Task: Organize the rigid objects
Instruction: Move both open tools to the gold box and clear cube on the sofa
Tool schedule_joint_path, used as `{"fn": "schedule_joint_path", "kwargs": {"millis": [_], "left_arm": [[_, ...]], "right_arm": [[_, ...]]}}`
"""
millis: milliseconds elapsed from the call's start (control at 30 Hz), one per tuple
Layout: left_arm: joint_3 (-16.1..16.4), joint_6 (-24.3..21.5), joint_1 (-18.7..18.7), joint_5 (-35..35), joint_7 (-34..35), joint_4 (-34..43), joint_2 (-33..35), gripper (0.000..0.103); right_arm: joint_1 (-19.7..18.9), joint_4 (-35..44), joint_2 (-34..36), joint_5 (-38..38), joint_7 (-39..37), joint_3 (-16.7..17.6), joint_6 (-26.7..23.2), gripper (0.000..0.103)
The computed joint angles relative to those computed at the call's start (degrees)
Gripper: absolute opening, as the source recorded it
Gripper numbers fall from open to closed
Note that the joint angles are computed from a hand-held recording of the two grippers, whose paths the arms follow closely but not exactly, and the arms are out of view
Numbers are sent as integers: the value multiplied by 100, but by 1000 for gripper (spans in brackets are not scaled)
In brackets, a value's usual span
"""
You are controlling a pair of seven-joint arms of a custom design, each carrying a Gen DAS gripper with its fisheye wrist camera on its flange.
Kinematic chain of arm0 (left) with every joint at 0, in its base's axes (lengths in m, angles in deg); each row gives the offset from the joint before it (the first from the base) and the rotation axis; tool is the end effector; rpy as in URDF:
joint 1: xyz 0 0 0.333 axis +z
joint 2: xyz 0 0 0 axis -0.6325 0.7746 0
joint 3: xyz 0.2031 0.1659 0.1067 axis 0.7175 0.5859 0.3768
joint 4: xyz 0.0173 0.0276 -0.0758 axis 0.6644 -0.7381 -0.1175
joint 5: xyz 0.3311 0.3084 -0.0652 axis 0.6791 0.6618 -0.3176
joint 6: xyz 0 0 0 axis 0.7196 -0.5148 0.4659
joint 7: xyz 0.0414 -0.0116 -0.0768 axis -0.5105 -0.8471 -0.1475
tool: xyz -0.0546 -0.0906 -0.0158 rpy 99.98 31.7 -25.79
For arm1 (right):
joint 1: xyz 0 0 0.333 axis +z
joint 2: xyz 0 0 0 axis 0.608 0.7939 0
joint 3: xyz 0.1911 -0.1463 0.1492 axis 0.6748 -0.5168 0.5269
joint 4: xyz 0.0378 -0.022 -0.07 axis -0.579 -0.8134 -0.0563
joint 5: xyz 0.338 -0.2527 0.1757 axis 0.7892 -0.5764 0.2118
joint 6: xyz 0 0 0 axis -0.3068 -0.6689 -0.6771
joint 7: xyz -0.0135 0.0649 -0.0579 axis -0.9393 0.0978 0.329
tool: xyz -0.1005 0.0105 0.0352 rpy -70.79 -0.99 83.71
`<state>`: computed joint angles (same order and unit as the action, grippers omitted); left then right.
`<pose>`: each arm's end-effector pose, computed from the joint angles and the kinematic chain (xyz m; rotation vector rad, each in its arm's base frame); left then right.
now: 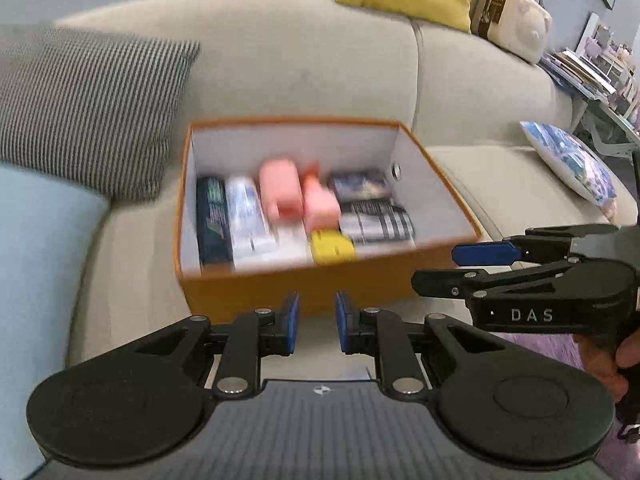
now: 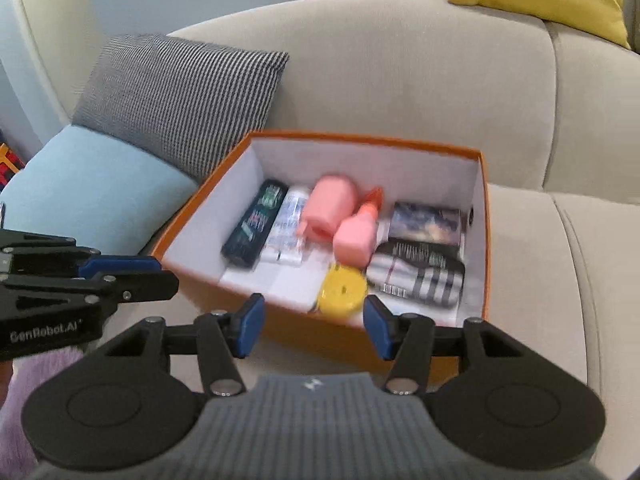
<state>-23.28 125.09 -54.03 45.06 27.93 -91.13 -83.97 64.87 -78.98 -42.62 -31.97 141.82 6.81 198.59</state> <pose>0.4919 -0.3048 0.4720 -1.7916 1.9904 -0.8597 0.5892 0.4405 0.4546 -2.0192 1.3227 -0.1712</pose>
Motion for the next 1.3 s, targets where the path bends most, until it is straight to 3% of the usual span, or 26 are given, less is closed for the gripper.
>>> {"fn": "schedule_joint_path", "kwargs": {"millis": [133, 400, 467, 533, 633, 833, 1100, 1300], "left_arm": [[22, -145, -228, -363, 39, -481, -402, 21], [65, -658, -705, -922, 355, -1144, -990, 29], [-12, -860, -727, -849, 431, -1184, -1049, 34], [-44, -1003, -772, -803, 552, -1199, -1073, 47], [-47, -1092, -817, -827, 691, -1178, -1011, 55], [-301, -1045, -633, -458, 178, -944, -586, 70], [-360, -1441, -520, 184, -369, -323, 260, 74], [-317, -1733, -592, 525, -504, -106, 555, 73]], "right_arm": [[147, -895, -533, -261, 230, -23, 303, 56], [284, -1943, -1171, -497, 471, 61, 350, 56], [328, -2106, -1248, -827, 779, 36, 360, 56], [346, -2247, -1319, -927, 840, 54, 335, 56], [356, -2435, -1412, -721, 625, 100, 361, 56], [362, -2489, -1364, -293, 273, 119, 364, 56], [345, -2506, -1307, 131, 44, 128, 447, 57], [367, -2364, -1136, -134, 159, 126, 450, 57]]}}
